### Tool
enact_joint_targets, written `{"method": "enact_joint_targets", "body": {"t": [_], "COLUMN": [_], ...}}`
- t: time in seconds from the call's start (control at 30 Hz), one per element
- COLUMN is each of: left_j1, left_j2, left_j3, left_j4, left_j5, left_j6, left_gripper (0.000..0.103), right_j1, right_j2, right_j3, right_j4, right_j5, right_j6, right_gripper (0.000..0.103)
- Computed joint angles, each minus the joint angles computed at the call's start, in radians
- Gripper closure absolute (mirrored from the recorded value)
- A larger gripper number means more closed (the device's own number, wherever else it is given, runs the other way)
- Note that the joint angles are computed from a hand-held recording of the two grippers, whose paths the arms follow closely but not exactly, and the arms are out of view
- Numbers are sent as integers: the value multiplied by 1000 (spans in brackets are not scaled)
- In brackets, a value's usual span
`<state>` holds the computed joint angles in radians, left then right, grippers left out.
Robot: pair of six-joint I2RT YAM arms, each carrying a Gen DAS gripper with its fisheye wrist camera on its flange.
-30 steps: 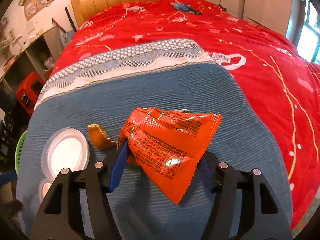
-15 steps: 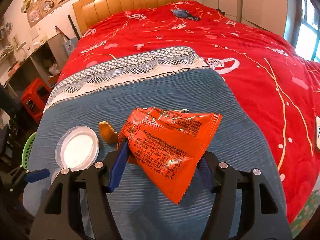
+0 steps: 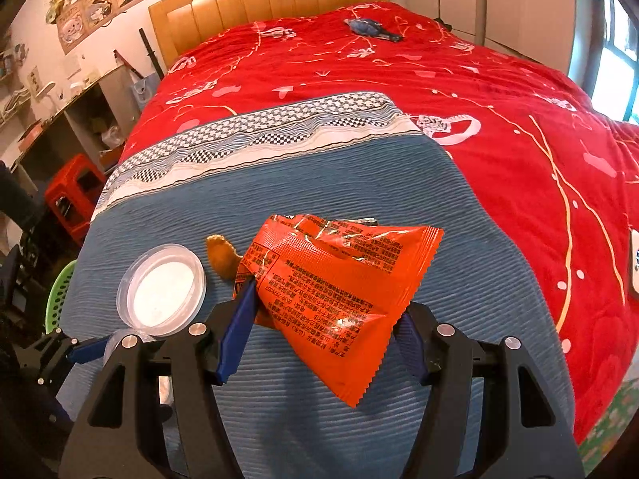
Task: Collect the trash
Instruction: 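Grasp the labeled pudding cup with the left tool while the right holds the wrapper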
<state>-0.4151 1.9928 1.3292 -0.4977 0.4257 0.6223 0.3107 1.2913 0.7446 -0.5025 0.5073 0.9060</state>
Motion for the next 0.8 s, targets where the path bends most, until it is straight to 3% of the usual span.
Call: {"method": "enact_joint_targets", "body": {"t": [0.2,0.33,0.8], "left_j1": [-6,-2,146], "left_j2": [-4,11,-125], "left_j3": [-16,2,-42], "left_j4": [19,-5,-35], "left_j5": [-7,7,140], "left_j6": [1,-6,29], "left_gripper": [20,39,40], "right_j1": [7,12,153], "right_j2": [5,3,11], "right_j3": [-1,-2,99], "right_j4": [3,0,-91], "right_j5": [0,3,77], "right_j6": [12,15,91], "right_gripper": [40,40,40]}}
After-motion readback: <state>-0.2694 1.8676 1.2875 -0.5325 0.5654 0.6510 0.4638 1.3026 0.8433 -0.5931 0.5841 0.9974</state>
